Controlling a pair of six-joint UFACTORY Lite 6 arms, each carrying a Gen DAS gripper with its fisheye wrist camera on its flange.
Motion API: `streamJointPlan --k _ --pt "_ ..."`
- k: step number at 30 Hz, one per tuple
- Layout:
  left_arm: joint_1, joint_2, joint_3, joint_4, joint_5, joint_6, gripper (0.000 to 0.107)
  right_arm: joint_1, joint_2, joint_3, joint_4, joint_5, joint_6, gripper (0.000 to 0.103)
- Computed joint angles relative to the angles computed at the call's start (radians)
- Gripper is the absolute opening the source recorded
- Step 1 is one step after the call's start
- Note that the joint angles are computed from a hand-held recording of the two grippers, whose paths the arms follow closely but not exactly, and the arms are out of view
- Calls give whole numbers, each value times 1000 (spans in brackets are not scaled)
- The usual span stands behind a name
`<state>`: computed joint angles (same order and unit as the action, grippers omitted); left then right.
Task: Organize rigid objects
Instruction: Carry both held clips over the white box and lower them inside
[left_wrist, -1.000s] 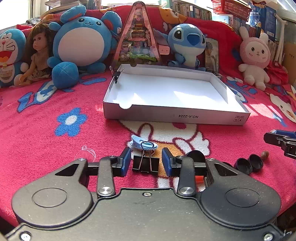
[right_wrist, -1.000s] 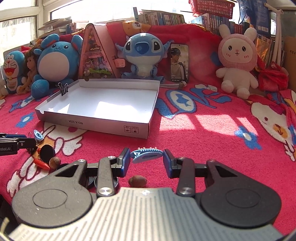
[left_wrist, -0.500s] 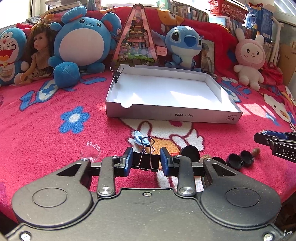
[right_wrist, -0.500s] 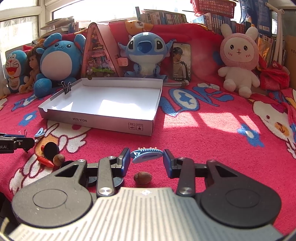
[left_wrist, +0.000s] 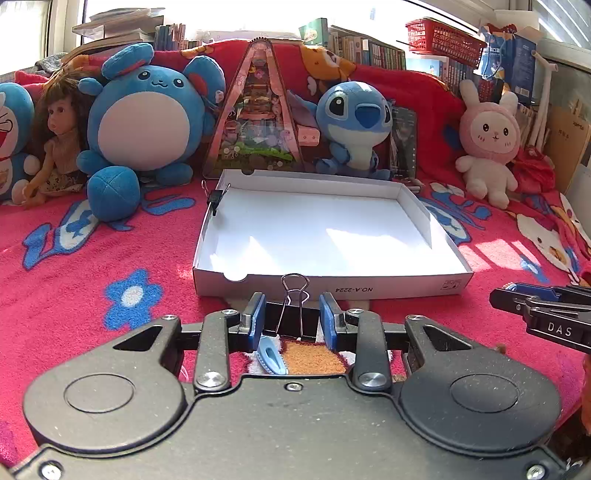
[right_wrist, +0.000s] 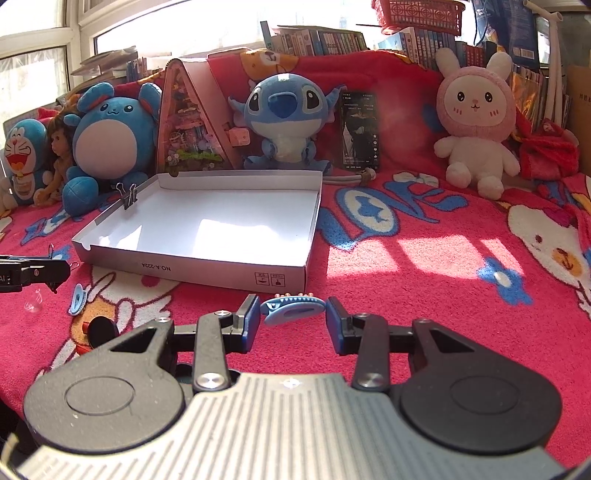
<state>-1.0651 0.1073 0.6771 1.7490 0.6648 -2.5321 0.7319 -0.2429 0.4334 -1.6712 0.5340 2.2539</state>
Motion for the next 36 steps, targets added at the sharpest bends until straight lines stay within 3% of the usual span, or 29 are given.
streamJointPlan --k 14,19,23,29,36 --pt "265 211 354 34 -206 197 30 -229 263 289 -187 -244 122 45" --pt "345 363 527 -41 -289 287 30 -302 414 453 -103 -348 25 45" --pt "384 494 693 -217 -316 509 30 -337 535 604 254 -387 -345 45" --pt "419 661 929 -535 -309 855 30 -369 724 850 872 -351 -972 45" --pt "451 886 1265 -940 -204 1296 30 -386 955 1145 1204 -220 -1315 45"
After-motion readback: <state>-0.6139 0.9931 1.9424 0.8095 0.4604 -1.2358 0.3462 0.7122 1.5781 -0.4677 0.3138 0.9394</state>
